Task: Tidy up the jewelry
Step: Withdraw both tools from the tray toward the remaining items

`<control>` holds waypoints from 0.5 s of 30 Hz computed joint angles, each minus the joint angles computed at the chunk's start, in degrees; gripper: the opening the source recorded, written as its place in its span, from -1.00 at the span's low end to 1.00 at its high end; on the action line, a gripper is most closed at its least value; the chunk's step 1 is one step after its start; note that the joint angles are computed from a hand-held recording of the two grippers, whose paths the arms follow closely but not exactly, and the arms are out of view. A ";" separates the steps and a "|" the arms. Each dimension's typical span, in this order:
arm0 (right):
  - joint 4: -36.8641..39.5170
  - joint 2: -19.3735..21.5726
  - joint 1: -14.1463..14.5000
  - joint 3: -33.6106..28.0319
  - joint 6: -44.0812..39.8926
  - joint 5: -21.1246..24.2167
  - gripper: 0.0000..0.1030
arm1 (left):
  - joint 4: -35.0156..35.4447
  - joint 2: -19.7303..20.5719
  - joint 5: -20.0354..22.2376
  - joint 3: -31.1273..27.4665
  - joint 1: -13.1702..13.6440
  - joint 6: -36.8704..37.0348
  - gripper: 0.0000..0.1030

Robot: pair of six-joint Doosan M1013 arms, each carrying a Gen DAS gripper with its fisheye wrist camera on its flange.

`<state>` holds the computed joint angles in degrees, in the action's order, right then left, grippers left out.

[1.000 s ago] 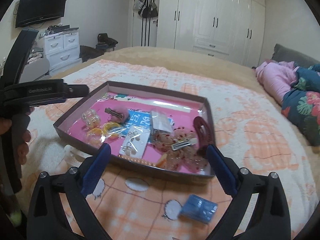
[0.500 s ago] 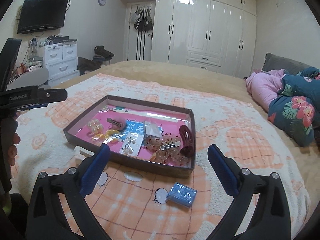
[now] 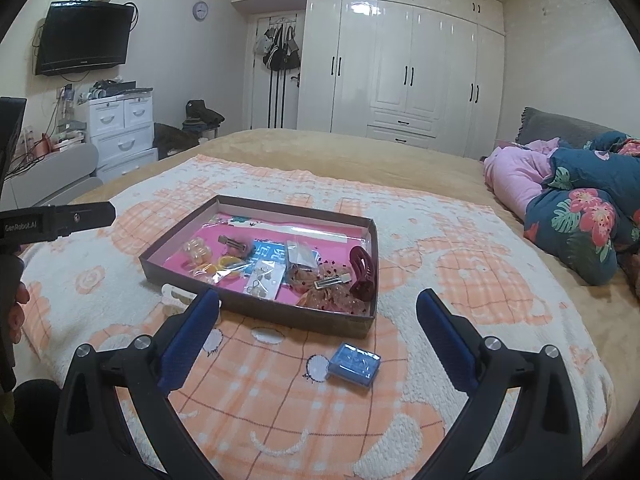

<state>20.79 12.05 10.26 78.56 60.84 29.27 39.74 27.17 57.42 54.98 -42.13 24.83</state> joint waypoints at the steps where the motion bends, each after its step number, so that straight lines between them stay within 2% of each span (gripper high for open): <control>1: -0.07 -0.11 -0.04 0.18 0.05 -0.10 0.87 | -0.01 0.04 0.25 -0.03 -0.13 0.20 0.78; 15: -2.77 -0.82 -0.01 3.25 0.72 -2.18 0.88 | -0.93 0.71 -0.11 0.91 -0.85 1.74 0.78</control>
<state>18.03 11.23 10.25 81.81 61.57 27.09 38.81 27.88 57.31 55.89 -42.98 26.57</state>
